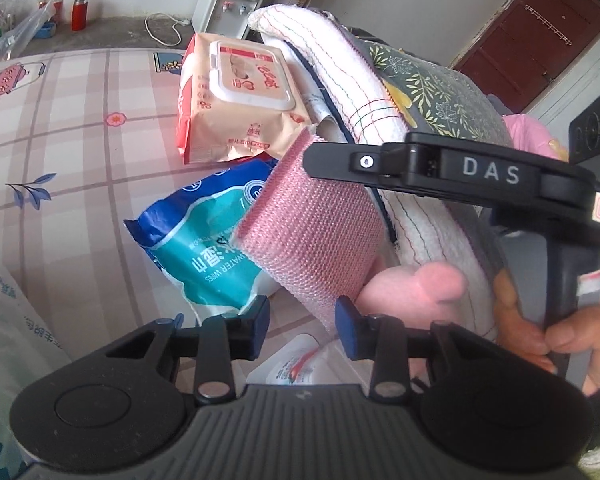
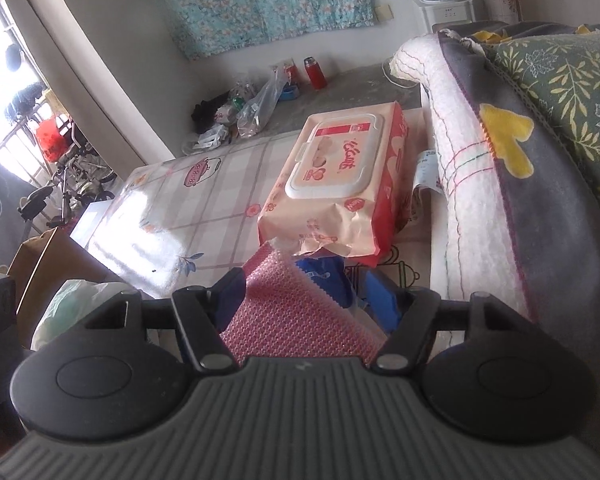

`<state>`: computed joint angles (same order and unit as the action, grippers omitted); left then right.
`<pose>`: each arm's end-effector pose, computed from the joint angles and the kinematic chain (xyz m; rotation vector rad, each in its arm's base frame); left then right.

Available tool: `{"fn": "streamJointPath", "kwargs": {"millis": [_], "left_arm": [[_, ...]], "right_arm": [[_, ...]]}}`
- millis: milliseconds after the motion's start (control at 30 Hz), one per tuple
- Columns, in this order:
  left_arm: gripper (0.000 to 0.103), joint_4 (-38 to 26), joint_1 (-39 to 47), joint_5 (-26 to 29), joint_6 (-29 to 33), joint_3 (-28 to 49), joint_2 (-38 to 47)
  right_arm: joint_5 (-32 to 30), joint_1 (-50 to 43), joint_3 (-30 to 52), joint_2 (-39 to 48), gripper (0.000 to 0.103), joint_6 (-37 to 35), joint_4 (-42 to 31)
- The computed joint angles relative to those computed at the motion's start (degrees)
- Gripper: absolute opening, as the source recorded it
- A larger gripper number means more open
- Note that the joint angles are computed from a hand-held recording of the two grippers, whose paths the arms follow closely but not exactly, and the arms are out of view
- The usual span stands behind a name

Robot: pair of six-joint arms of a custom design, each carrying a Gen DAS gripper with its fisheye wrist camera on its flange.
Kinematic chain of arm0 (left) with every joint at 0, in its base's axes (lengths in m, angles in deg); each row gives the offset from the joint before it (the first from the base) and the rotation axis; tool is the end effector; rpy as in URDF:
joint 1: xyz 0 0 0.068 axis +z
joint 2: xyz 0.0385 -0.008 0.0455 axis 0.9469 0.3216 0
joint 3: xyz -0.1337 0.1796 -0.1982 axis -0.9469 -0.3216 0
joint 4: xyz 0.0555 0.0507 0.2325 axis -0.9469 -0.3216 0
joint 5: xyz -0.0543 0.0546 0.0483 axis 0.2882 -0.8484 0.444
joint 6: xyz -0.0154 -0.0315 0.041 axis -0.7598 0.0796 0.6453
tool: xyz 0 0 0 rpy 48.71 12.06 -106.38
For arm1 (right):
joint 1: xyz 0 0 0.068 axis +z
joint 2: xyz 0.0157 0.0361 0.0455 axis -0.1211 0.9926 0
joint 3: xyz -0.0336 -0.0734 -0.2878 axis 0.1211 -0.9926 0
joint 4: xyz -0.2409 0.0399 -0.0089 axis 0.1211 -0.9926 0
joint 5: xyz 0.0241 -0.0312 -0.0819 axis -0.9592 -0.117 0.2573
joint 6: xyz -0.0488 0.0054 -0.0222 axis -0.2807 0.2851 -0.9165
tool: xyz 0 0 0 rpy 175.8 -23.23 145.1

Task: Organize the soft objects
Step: 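Reach the right gripper to the pink towel and grasp it, then carry the pink towel with the right gripper over the cardboard box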

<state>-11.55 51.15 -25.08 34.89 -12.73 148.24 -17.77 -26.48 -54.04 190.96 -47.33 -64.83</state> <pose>0.2413 -0.1005 0.0947 0.2128 2.6003 -0.6596 0.2733 -0.0746 0.0957 0.0123 2.3608 0.5766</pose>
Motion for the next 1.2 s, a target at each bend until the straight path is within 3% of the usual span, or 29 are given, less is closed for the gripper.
{"fn": "streamJointPath", "kwargs": {"millis": [167,333,500,667,767,933,1067,1200], "left_arm": [[0.035,1.5,-1.6,-1.6,-1.3,0.5,0.8],[0.034,1.3,-2.1,-3.0,-3.0,-0.1,-1.3],[0.033,1.3,-0.8,-2.6,-3.6,-2.2,-6.0],[0.033,-3.9,0.0,-3.5,-2.7,-3.3,-15.7],[0.033,-8.6,1.5,-3.3,-1.9,-4.1,-23.1],[0.033,-21.5,6.5,-1.6,1.8,-3.1,-37.0],[0.033,-31.7,12.4,1.3,6.3,-2.1,-47.1],[0.033,-43.1,22.0,6.5,12.4,0.0,-55.6]], "right_arm": [[-3.1,-0.1,1.9,2.5,0.067,0.0,-2.5],[-2.5,0.7,-0.9,-0.6,0.066,0.1,-0.9],[-2.6,0.9,-4.9,-7.4,0.064,2.7,0.8],[-0.5,2.9,-8.2,-17.8,0.064,7.9,0.2],[0.2,4.6,-9.4,-25.5,0.064,11.2,-2.4],[3.0,9.7,-10.1,-38.9,0.064,17.1,-9.0],[8.4,17.6,-9.5,-48.3,0.064,22.5,-14.1],[17.8,30.1,-8.1,-53.9,0.064,28.6,-17.4]]}}
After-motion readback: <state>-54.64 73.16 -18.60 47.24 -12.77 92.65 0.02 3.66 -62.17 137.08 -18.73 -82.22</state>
